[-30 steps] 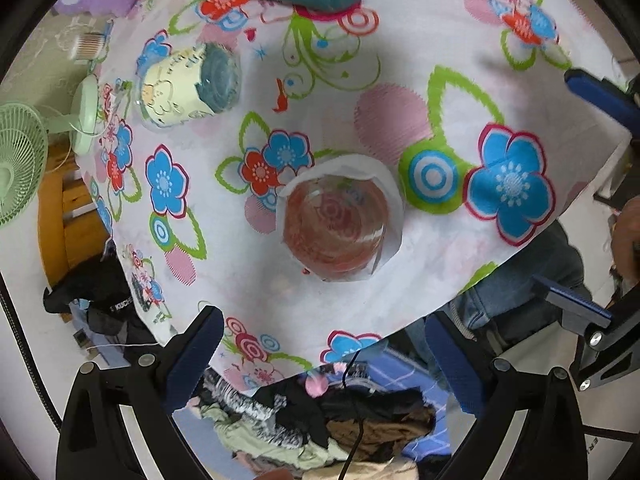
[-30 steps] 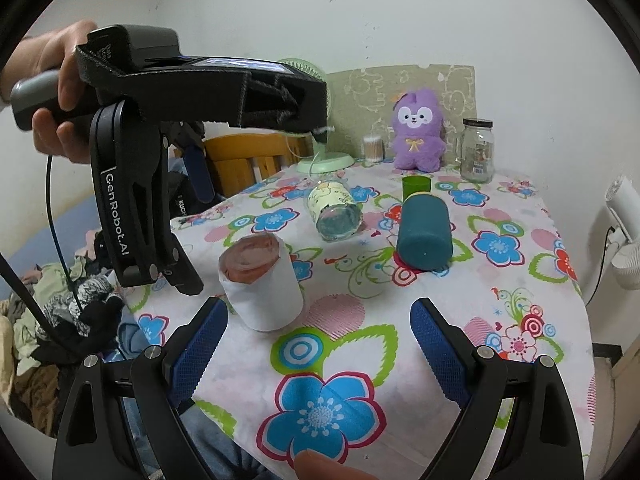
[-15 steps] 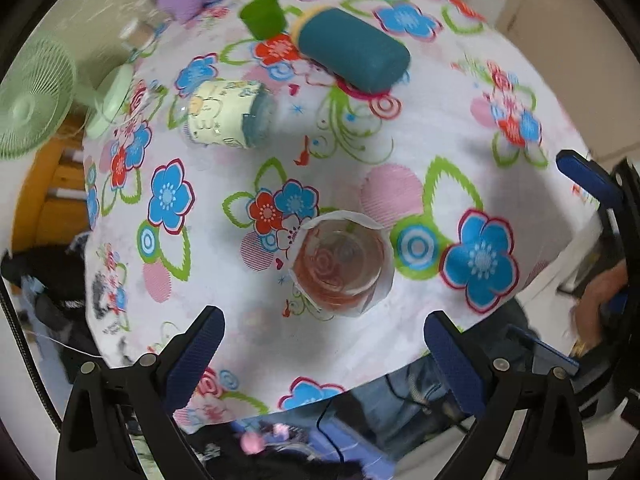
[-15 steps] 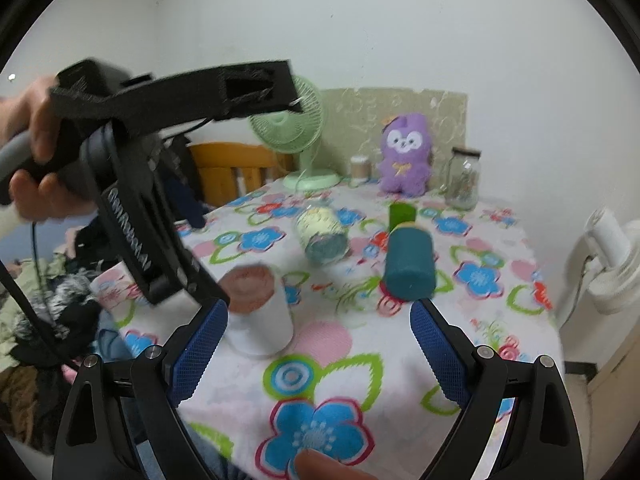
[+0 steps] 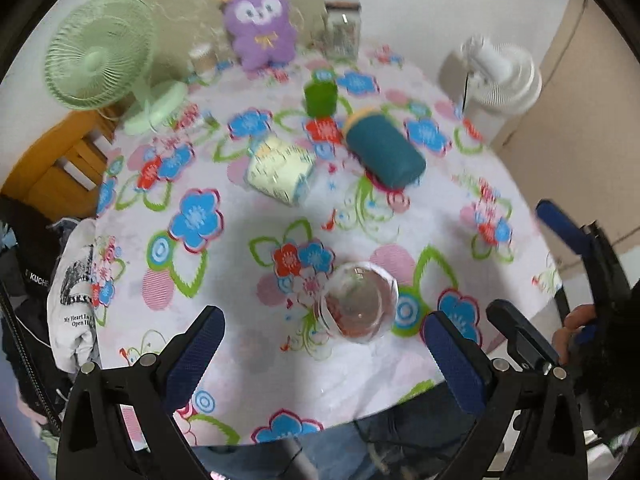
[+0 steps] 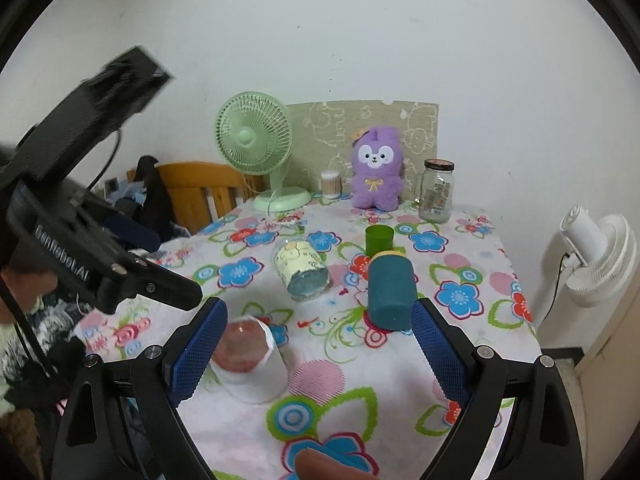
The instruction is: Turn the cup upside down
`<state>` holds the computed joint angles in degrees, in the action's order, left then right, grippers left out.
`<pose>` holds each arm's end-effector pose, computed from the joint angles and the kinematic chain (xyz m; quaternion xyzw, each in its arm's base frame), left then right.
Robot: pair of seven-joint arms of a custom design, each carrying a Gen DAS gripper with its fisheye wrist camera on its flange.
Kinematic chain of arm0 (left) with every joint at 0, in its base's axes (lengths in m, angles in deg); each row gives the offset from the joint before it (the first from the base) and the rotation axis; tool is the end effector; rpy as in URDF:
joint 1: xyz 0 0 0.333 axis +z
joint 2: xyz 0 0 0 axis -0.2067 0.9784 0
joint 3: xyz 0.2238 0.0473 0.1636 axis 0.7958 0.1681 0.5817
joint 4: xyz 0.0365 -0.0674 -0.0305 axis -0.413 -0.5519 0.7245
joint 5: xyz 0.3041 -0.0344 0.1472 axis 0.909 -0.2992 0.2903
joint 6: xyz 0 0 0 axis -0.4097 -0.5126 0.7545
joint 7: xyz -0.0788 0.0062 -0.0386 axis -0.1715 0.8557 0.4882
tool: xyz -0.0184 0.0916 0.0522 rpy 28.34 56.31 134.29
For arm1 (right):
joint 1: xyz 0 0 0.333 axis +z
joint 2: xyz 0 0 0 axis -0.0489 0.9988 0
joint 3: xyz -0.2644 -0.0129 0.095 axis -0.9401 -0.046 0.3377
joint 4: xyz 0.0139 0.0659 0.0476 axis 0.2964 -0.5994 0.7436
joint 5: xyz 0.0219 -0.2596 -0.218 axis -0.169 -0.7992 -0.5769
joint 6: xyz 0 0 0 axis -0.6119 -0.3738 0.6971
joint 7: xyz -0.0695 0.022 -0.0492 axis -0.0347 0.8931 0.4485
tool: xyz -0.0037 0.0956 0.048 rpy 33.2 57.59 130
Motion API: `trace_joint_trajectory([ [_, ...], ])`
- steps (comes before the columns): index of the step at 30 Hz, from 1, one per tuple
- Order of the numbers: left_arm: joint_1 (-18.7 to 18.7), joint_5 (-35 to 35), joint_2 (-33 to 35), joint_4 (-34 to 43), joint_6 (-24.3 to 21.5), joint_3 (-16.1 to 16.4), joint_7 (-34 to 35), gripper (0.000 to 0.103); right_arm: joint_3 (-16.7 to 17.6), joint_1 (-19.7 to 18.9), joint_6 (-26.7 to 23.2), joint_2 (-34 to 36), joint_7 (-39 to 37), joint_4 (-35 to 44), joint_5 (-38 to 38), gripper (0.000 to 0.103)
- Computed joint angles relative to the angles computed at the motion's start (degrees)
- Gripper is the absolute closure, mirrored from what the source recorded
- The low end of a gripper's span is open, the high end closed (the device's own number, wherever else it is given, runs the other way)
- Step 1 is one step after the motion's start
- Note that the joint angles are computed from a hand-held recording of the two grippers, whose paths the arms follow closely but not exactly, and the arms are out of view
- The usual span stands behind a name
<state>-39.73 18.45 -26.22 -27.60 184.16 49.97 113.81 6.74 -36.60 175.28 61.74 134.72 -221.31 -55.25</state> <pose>0.5320 -0.3778 0.5717 -0.5464 0.8116 -0.1594 0.1317 0.4523 0.2340 0.5166 -0.6794 0.5118 -0.2783 0.4461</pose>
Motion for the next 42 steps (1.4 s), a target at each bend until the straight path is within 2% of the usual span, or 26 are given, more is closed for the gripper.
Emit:
trace_joint_trajectory([
  [4,1.64,1.98,-7.78,-13.65,12.16,-0.02,-3.33,0.002,6.69,-6.91,-1.09,-2.23,2.97,1.68,-1.32,0.009],
  [9,3.15,6.80,-14.61,-26.15,24.15,-0.16,-8.40,0.002,7.71,-8.25,-2.47,-5.70,6.69,2.36,-4.09,0.009],
  [10,3.11,10.33,-16.61,-29.87,28.29,0.48,-11.52,0.002,8.51,-9.16,-2.87,-6.72,7.68,2.58,-4.50,0.009],
  [15,5.33,21.59,-22.74,-40.73,41.17,1.43,-25.67,0.002,9.29,-10.29,-3.64,-9.35,11.20,2.93,-6.37,0.009],
  [19,7.54,34.15,-25.96,-45.83,46.81,1.50,-40.67,0.000,9.30,-10.50,-2.49,-12.42,13.41,2.04,-6.23,0.009],
  [24,10.12,50.39,-28.55,-49.69,48.91,0.14,-59.36,0.000,11.31,-12.24,-0.16,-16.15,15.99,1.12,-3.16,0.008],
  [27,10.69,60.63,-29.66,-50.60,45.35,-1.36,-70.05,0.000,12.54,-13.65,0.14,-20.19,17.58,0.52,-1.59,0.008],
  [29,11.19,65.67,-30.77,-52.00,44.98,-1.82,-76.85,0.000,13.29,-14.65,-0.14,-22.77,18.80,0.37,-0.87,0.008],
  [32,11.59,68.67,-31.64,-53.28,43.52,-2.55,-81.42,0.000,13.34,-14.91,-0.95,-25.50,20.12,0.04,-0.69,0.007],
  [34,11.48,71.40,-32.63,-54.62,40.80,-3.35,-85.01,0.000,13.30,-15.13,-1.01,-27.64,20.96,-0.46,-0.75,0.007],
  [37,11.32,72.91,-34.01,-56.50,38.29,-4.10,-89.09,0.000,13.29,-14.90,-0.08,-27.54,21.08,-1.10,-1.54,0.004],
  [38,11.33,72.84,-34.36,-57.00,38.14,-4.19,-89.52,0.000,13.41,-14.84,0.38,-27.01,20.94,-1.28,-1.77,0.002],
  [42,11.12,71.36,-34.28,-57.08,36.01,-4.89,-87.22,0.000,14.01,-15.24,0.41,-26.50,20.93,-1.38,-1.75,0.001],
])
